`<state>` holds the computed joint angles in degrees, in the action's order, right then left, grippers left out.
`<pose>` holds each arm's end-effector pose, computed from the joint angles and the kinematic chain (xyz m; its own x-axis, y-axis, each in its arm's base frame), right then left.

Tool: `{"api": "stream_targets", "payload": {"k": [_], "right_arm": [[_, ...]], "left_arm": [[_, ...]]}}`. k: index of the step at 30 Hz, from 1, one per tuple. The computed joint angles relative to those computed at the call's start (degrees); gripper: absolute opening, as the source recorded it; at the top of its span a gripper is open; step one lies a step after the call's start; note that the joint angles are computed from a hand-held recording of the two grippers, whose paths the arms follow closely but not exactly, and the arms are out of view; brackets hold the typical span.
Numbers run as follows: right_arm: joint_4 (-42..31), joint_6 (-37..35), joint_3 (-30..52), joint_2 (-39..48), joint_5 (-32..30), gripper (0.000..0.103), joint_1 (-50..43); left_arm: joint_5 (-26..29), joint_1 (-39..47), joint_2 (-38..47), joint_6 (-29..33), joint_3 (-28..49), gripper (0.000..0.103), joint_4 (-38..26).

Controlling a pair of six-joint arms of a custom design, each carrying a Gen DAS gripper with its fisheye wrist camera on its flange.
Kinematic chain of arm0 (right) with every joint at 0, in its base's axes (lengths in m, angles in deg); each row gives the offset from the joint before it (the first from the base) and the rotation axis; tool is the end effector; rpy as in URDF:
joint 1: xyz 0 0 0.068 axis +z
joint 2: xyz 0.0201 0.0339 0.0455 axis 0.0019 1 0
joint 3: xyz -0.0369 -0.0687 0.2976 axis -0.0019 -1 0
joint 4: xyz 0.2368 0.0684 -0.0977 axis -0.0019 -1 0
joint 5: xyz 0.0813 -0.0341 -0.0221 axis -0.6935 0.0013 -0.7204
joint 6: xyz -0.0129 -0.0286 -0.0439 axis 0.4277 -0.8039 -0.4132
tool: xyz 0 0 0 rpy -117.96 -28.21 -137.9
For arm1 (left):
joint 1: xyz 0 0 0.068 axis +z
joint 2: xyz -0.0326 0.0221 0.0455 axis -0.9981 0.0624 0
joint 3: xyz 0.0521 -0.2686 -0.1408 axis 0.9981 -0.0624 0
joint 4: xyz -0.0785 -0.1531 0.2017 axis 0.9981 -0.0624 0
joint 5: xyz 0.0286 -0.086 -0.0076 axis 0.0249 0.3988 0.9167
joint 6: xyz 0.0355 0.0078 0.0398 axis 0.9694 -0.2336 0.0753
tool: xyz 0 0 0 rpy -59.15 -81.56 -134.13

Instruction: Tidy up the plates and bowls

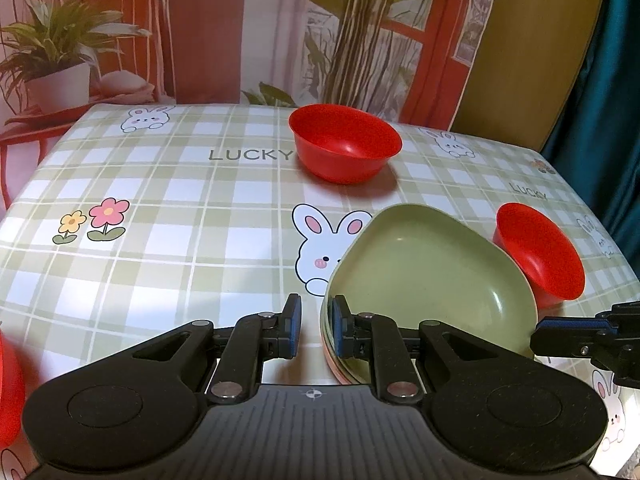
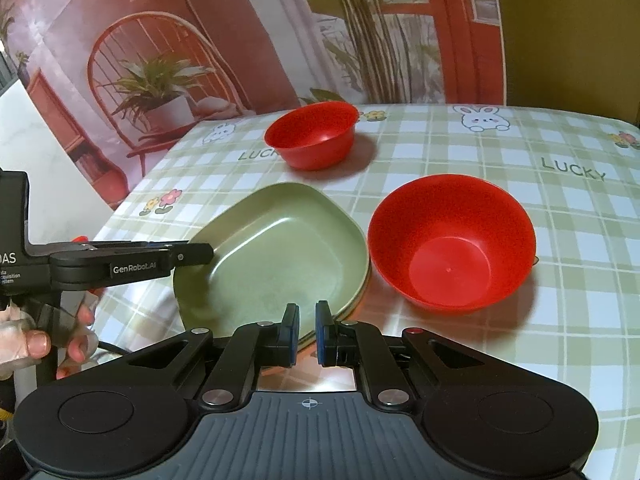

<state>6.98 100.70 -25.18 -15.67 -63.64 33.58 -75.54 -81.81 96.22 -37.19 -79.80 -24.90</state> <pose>0.1605 0.1137 0.1756 -0.7676 -0.1599 -0.6206 -0.4379 0.8379 0.3258 0.1579 0.0106 0.1251 -0.6892 -0.1734 -0.7035 -0.1175 0.9848 -0.1276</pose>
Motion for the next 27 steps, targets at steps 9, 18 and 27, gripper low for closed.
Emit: {"api": "stream_targets", "payload": {"k": [9, 18, 27], "right_arm": [[0.43, -3.39, 3.78, -1.08, -0.33, 0.014, -4.68], [5.84, -4.68, 12.15, 8.93, -3.31, 0.019, -9.47], [7.73, -0.58, 23.51, 24.96, -3.48, 0.019, -8.75]], "left_arm": [[6.18, 6.17, -6.57, 1.98, 3.39, 0.018, -5.35], [7.19, 6.23, -0.85, 0.64, 9.21, 0.026, 1.99], [6.5, 6.23, 17.87, -0.16, 17.32, 0.027, 10.58]]}}
